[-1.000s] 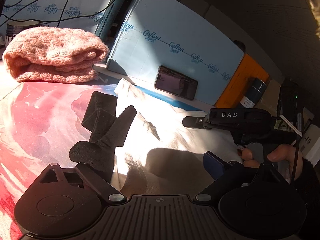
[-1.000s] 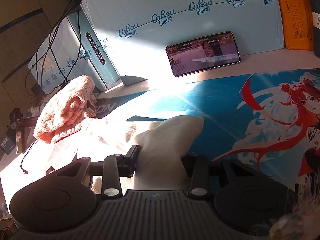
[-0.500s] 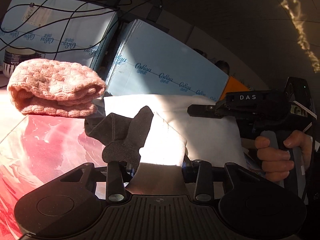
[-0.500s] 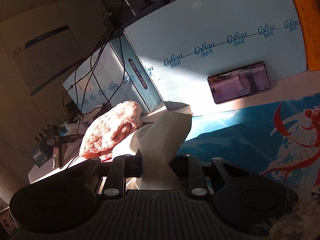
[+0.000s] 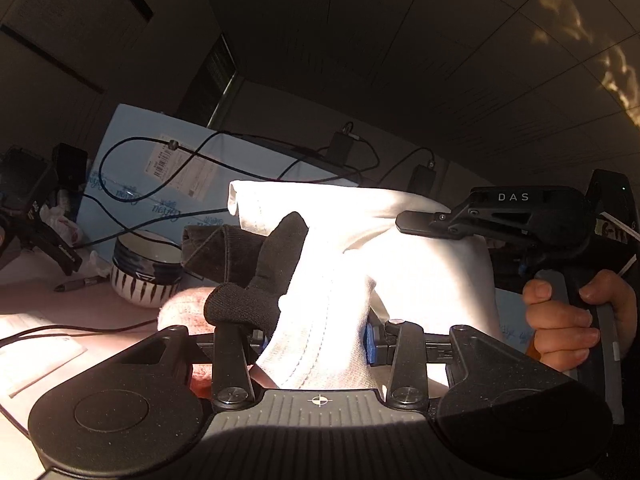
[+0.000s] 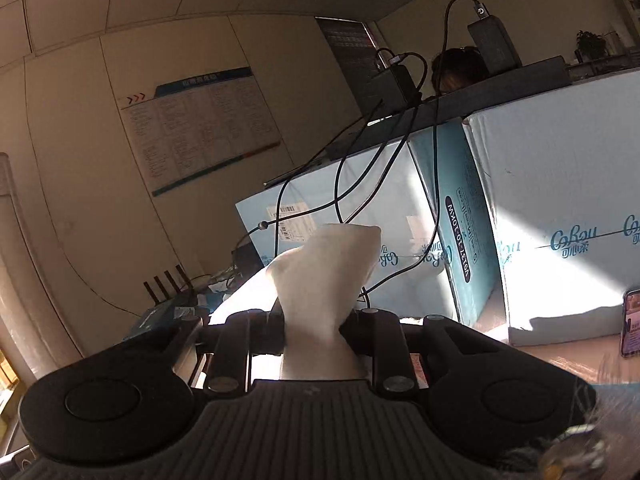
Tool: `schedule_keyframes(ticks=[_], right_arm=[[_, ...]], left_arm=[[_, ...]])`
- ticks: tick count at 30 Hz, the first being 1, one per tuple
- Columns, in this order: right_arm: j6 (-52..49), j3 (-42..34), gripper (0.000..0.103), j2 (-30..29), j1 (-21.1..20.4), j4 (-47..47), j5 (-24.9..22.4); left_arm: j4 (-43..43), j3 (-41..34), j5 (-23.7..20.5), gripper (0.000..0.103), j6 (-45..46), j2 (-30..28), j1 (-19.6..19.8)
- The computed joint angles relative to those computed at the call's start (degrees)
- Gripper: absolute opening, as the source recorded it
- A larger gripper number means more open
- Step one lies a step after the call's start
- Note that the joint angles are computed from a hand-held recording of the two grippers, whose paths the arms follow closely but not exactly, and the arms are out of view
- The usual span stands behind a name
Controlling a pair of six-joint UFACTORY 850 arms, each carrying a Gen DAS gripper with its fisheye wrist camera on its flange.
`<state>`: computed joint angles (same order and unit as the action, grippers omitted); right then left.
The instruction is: Fold clothes
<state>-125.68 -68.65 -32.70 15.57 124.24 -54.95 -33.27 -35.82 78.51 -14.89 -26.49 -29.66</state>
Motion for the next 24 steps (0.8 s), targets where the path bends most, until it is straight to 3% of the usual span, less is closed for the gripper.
schedule_keyframes(ticks=[3,9,11,13,16,20,22,24], right_arm=[[1.1,-7.8,0.021,-5.9,2.1,0.4,2.5],[4.1,-21.6,0.021,-16.0,4.5,-0.4,13.0],[4.8,-25.0,0.022,-18.8,5.0,-1.3,16.7],[5.0,-27.7,0.023,-21.0,5.3,-1.5,19.5],[6.1,-30.8,0.031,-23.8,5.6,-1.7,22.9],[7.3,-32.1,0.042,-25.5,5.4,-1.7,24.2],[5.5,-30.0,0.047,-24.5,4.9,0.5,22.2],[0.9,-25.4,0.069,-21.8,4.3,5.4,19.3]], left_arm=[[1.0,-2.1,-3.9,0.038,2.0,-0.4,3.6],[2.2,-5.9,-11.6,0.039,5.0,-2.3,7.7],[0.9,-6.9,-13.4,0.045,5.0,-3.4,7.6],[-1.0,-7.6,-14.8,0.06,6.1,-4.1,7.6],[-4.2,-8.7,-17.1,0.085,8.2,-4.7,7.5],[-4.2,-8.9,-19.6,0.098,6.8,-4.7,8.3],[-3.6,-8.3,-18.2,0.099,4.1,-4.6,8.6],[-4.6,-7.5,-14.9,0.1,2.0,-4.7,8.3]])
